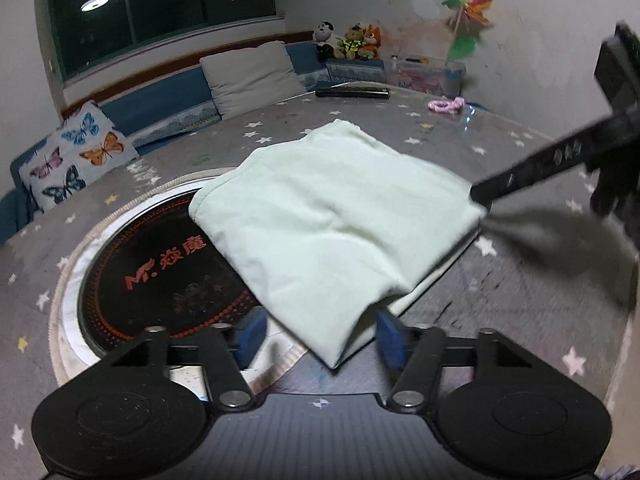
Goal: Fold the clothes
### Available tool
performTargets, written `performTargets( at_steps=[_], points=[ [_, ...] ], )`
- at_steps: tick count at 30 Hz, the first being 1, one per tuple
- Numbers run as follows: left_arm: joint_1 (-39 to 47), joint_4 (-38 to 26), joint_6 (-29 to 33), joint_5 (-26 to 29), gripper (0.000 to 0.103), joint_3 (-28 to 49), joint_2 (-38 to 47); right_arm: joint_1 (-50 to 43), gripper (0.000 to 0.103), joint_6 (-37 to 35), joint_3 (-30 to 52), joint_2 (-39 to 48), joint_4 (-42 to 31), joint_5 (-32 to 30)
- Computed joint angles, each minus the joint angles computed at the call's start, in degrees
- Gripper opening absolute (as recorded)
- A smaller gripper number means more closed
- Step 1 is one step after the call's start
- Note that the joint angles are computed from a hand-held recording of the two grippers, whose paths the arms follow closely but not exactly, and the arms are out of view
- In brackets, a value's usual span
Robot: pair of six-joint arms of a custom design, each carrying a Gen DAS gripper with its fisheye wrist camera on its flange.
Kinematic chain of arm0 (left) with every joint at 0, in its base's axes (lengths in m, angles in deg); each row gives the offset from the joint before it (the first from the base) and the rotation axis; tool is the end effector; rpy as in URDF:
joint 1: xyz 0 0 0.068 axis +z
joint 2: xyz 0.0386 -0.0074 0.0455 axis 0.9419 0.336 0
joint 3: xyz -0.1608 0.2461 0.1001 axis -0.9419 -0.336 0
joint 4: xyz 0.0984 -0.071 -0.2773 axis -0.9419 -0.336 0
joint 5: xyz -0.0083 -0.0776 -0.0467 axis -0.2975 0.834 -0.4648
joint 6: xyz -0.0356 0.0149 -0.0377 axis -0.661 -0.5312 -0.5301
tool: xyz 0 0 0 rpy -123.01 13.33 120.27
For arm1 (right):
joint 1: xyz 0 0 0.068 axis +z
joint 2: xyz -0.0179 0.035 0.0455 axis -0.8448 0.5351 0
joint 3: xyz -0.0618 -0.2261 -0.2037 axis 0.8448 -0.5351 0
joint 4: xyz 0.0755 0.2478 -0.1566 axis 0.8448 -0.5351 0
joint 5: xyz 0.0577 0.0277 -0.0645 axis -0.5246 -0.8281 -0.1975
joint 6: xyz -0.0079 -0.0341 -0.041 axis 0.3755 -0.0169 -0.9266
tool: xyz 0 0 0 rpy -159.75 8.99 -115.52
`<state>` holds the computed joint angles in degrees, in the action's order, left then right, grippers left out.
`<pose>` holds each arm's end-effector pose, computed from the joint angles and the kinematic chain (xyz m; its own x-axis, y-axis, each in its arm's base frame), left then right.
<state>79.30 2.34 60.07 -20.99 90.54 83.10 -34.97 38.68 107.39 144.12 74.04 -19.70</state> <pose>0.2828 0.0253 0.0646 -0.4489 0.5091 -0.7344 0.6700 0.7355 0.1004 0.2498 0.1049 0.0627 -0.7248 0.2640 -0.6364 -0.0168 0.9166 0.3995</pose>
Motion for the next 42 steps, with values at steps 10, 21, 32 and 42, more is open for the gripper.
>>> performTargets(
  at_steps=[10, 21, 32, 42],
  points=[
    [-0.6, 3.3, 5.7, 1.0, 0.045, -2.5, 0.4, -1.1, 0.018, 2.3, -3.1, -3.3, 3.3, -0.5],
    [4.0, 3.0, 1.8, 6.2, 0.003, -2.3, -3.2, 1.5, 0.008, 3.6, -3.3, -1.9, 5.9, 1.3],
    [5.6, 2.2, 5.8, 3.6, 0.003, -1.3, -0.3, 2.0, 0.010, 6.4, -3.9, 1.9, 7.7, 0.8],
    [5.2, -2.9, 10.2, 1.9, 0.008, 0.4, -1.0, 3.4, 0.021, 2.6, -6.0, -1.6, 8.2, -0.3]
  ],
)
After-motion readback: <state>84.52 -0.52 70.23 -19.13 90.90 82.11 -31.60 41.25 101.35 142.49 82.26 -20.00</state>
